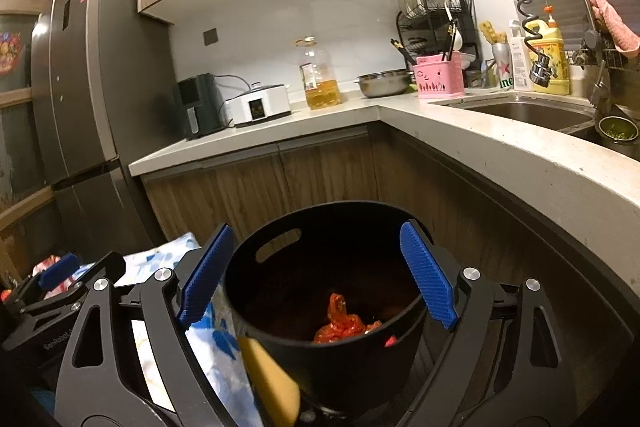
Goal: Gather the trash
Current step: 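Move both open tools back toward the pink bag on the table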
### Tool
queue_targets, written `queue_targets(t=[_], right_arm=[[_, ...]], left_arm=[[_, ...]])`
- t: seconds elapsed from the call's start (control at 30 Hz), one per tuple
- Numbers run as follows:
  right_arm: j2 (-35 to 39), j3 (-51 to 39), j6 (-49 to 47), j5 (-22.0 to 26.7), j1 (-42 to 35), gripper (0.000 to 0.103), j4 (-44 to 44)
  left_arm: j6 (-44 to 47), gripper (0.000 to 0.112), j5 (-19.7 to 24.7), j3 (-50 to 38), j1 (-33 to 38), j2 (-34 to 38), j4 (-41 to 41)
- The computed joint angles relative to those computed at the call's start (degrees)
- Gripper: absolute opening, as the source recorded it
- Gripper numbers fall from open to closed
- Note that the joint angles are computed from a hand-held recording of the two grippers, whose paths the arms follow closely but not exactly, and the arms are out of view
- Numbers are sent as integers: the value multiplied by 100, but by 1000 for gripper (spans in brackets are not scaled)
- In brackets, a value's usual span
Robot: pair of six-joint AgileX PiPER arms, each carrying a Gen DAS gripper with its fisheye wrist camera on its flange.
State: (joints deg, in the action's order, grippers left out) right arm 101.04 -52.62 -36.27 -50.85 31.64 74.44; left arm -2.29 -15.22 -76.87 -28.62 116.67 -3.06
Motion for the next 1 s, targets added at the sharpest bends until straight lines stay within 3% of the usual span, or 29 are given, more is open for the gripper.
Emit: queue_targets(t=[0.43, 0.67, 1.0], right_arm=[[28, -142, -542, -457, 1060, 89, 1320], [201, -364, -730, -815, 1583, 90, 1677], [485, -887, -1124, -1122, 2108, 90, 1850]], left_arm=[[-28, 97, -400, 1385, 268, -878, 108], [188, 97, -644, 2057, 472, -1257, -129], [-253, 97, -978, 2807, 920, -1737, 273]])
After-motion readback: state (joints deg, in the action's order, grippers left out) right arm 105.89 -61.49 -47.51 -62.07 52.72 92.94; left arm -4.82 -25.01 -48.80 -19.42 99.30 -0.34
